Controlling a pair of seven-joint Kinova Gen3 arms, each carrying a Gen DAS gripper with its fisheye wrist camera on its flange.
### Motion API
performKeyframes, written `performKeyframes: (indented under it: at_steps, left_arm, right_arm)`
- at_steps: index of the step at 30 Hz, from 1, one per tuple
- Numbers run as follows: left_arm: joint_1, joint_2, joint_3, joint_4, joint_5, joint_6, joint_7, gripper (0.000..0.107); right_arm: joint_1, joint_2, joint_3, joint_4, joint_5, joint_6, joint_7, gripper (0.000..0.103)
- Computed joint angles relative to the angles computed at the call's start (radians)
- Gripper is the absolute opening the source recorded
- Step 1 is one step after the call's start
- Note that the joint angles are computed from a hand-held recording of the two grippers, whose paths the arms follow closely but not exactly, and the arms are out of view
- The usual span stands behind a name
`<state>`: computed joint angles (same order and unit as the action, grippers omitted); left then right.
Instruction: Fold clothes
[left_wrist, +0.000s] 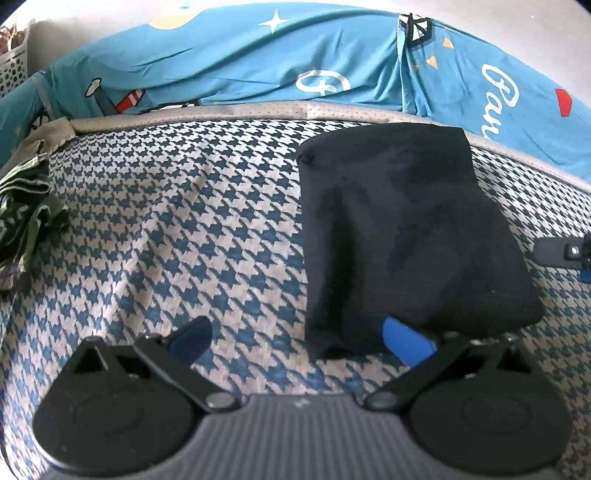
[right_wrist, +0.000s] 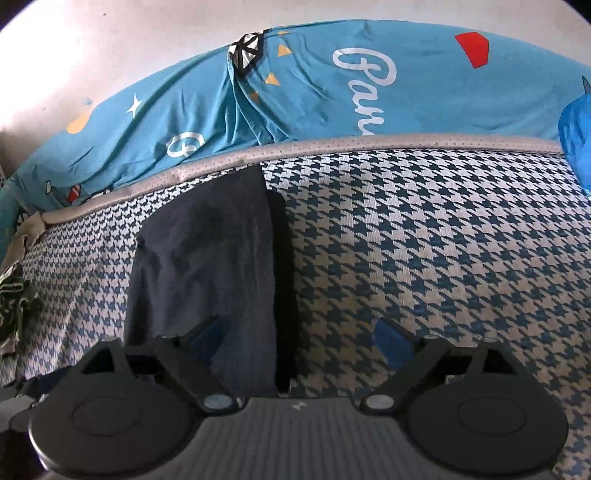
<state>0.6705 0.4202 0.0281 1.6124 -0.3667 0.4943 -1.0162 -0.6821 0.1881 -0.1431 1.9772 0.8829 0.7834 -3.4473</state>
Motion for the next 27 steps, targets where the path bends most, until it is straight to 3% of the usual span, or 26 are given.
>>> performKeyframes:
  at_steps: [11,27]
  left_arm:
    - [0.042,-0.028,-0.016,0.041,-0.059,0.014,0.071,0.103]
    - [0.036,-0.042,0.015,0.052,-0.085,0.043,0.098,0.103]
  right_arm:
    - [-0.071,-0.016,-0.052,-0.001,0.016,0.138,-0.042,0.103]
    - [-0.080,0.015,-0.046,-0.016,0.011,0.126,-0.018,0.103]
